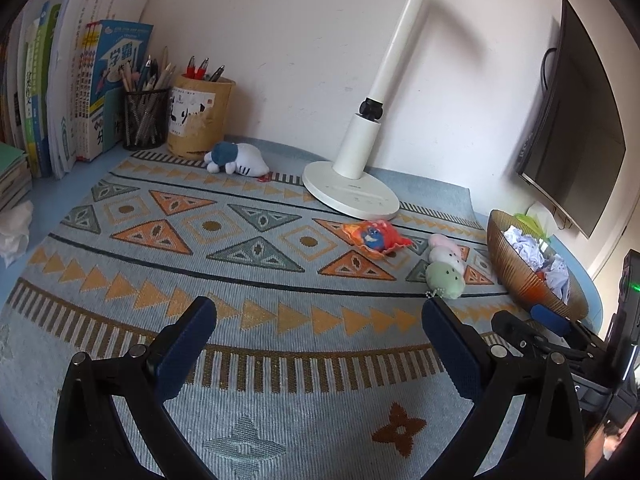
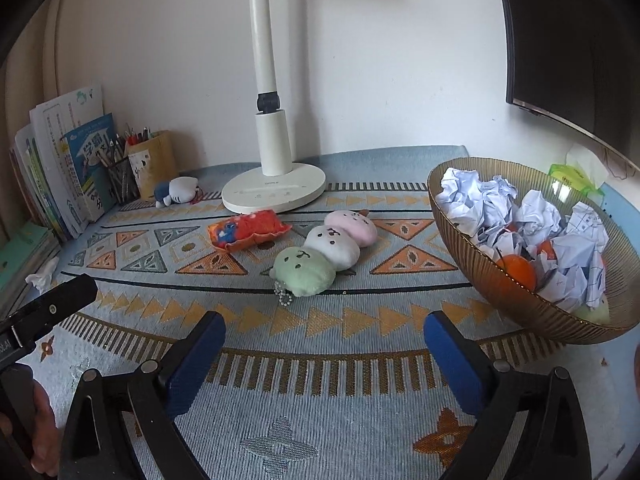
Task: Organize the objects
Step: 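Withdraw both open tools from the bowl back over the rug, then grasp the white plush toy with the left tool while the right grasps the red snack bag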
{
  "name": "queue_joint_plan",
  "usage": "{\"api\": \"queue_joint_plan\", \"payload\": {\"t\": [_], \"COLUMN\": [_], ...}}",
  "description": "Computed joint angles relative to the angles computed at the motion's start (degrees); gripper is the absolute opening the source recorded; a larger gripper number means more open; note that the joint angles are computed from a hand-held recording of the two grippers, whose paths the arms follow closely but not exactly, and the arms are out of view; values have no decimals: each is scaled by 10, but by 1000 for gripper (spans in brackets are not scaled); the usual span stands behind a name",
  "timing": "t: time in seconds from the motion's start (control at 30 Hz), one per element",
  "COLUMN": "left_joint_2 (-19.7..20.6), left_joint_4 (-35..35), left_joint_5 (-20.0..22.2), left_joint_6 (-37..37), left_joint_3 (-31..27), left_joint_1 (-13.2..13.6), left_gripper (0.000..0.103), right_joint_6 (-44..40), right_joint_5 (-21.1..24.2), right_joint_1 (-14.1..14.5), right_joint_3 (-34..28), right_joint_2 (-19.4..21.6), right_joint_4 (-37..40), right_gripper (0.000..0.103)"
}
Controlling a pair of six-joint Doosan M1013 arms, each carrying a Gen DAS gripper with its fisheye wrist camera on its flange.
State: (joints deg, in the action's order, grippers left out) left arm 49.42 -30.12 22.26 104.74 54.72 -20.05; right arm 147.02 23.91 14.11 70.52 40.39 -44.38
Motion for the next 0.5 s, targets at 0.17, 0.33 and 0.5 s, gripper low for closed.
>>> {"api": "queue_joint_plan", "payload": {"t": [0.17, 0.33, 0.5], "left_joint_2": [0, -3, -1], "left_joint_4": [-3, 2, -33], "left_joint_5": [1, -8, 33], "left_joint_6": [-3, -1, 18], "left_joint_3": [-1, 5, -9], "left_joint_1": [1, 0, 9], "left_gripper": [102, 102, 102], "right_joint_6": [-10, -17, -10], "right_joint_5": [3, 11, 31], "right_joint_1": [-1, -1, 1], "right_joint_3": [-3, -8, -14], "right_joint_2": [2, 4, 7], "right_joint_4": [14, 24, 16], "right_gripper": [100, 100, 100]}}
